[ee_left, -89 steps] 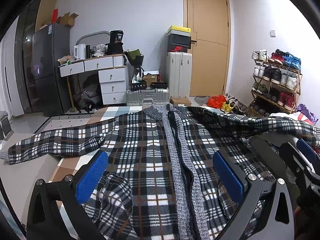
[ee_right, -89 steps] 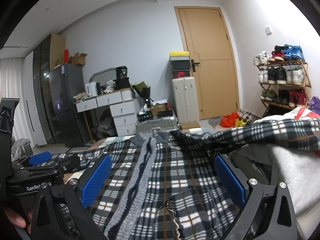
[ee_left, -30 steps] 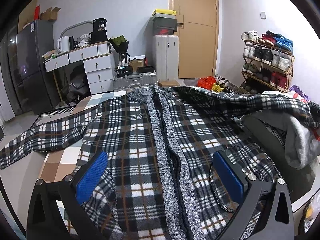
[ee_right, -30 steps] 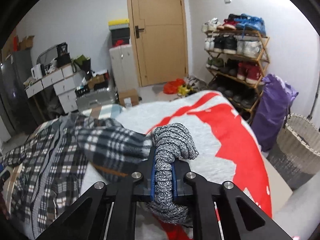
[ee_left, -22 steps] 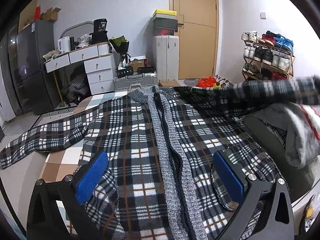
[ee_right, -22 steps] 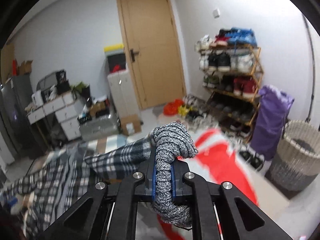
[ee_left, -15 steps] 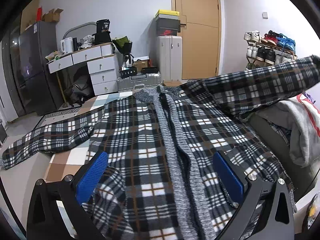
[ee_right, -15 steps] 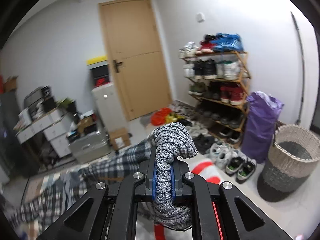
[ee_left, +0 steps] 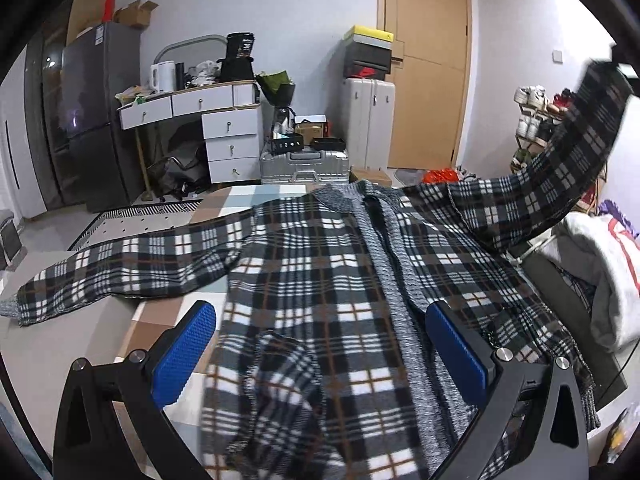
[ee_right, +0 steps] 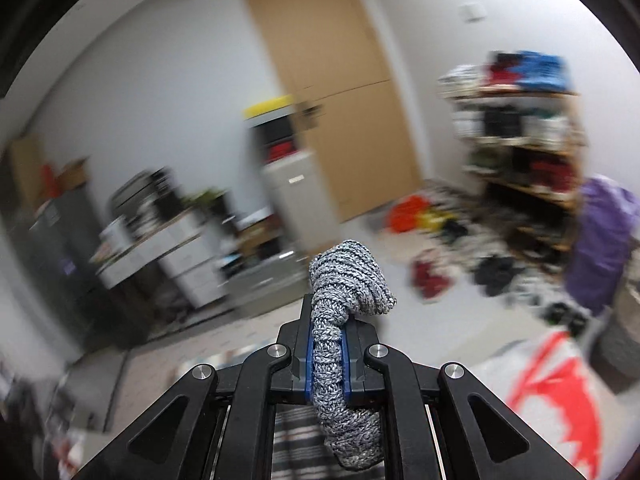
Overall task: Fold large clothes
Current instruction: 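Lift the sleeve with the right tool and lay it across the shirt body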
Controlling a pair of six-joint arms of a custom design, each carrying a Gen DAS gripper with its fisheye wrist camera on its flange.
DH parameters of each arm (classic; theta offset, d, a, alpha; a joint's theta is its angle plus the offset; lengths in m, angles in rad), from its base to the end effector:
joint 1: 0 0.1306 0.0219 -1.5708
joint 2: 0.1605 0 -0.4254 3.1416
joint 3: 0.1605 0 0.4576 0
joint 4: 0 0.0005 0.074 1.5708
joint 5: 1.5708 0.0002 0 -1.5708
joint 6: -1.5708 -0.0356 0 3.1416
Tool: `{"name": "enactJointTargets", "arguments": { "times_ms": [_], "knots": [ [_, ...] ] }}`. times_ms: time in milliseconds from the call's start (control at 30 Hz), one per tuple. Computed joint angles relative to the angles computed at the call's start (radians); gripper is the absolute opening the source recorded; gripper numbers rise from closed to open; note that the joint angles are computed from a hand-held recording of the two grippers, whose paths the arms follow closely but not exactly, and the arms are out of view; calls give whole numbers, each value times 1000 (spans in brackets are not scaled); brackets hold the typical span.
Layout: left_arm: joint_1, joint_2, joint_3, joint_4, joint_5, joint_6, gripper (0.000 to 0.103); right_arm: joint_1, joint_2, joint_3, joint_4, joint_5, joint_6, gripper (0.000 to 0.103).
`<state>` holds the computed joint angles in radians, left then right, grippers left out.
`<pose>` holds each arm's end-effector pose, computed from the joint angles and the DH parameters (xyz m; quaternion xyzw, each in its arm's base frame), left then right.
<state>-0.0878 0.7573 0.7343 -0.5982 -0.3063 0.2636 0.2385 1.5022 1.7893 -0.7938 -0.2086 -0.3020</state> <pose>0.3083 -0.0169 0.3950 -0.1466 0.8695 0.0546 0.4686 0.5764 0.1472 0.6308 -0.0256 0.8583 0.2212 0.4623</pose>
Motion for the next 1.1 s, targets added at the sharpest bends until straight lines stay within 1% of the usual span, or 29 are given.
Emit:
{"name": "enactJointTargets", "arguments": {
  "times_ms": [133, 167, 233, 267, 333, 400, 467, 500, 533, 600, 633, 667, 700, 733, 767, 800, 833, 867, 900, 933, 967, 1000, 1033, 1067, 1100],
  "knots": [
    [49, -61, -20, 4, 29, -1, 102, 152, 77, 87, -64, -65, 19, 9],
    [66, -85, -28, 7, 38, -1, 102, 189, 110, 117, -85, -86, 19, 9],
    [93, -113, -37, 11, 40, 3, 102, 254, 173, 164, -99, -124, 20, 9],
    [115, -130, -43, 13, 49, 6, 102, 295, 222, 199, -114, -147, 29, 9],
    [152, -143, -47, 22, 64, 12, 102, 349, 306, 260, -150, -186, 51, 9],
    [197, -160, -52, 34, 74, 30, 102, 397, 402, 330, -204, -216, 80, 9],
    [243, -177, -62, 61, 87, 50, 102, 434, 513, 397, -253, -242, 82, 9],
    [256, -180, -64, 68, 90, 54, 102, 448, 548, 410, -271, -248, 78, 10],
    [270, -181, -65, 75, 94, 59, 102, 464, 597, 434, -293, -242, 71, 10],
    [281, -178, -68, 80, 95, 74, 102, 491, 705, 528, -372, -226, 56, 10],
    [290, -172, -67, 83, 105, 85, 102, 500, 749, 558, -399, -232, 46, 12],
    [308, -172, -70, 87, 126, 82, 102, 508, 789, 591, -430, -237, 44, 15],
    [319, -172, -72, 89, 143, 80, 102, 512, 791, 576, -442, -248, 47, 26],
    [315, -165, -72, 94, 144, 81, 102, 517, 816, 594, -472, -267, 58, 35],
    [319, -164, -75, 101, 149, 75, 102, 521, 822, 598, -489, -273, 65, 63],
    [311, -162, -77, 109, 139, 71, 102, 523, 808, 567, -471, -283, 79, 72],
    [317, -169, -81, 114, 145, 66, 102, 520, 767, 497, -407, -321, 108, 71],
    [323, -175, -84, 118, 151, 63, 102, 510, 727, 439, -355, -356, 131, 72],
    [321, -176, -86, 121, 152, 61, 102, 503, 707, 411, -327, -385, 128, 77],
    [319, -177, -88, 122, 152, 59, 102, 493, 672, 357, -288, -424, 118, 78],
    [322, -179, -89, 122, 156, 55, 102, 477, 624, 287, -238, -472, 102, 78],
    [317, -175, -89, 122, 149, 50, 102, 460, 572, 209, -177, -502, 86, 80],
    [314, -173, -89, 121, 139, 46, 102, 445, 524, 144, -125, -512, 79, 83],
    [311, -170, -89, 121, 133, 45, 102, 421, 456, 51, -64, -514, 77, 88],
    [309, -167, -89, 118, 134, 42, 102, 395, 409, -12, -22, -523, 73, 91]
  ]
}}
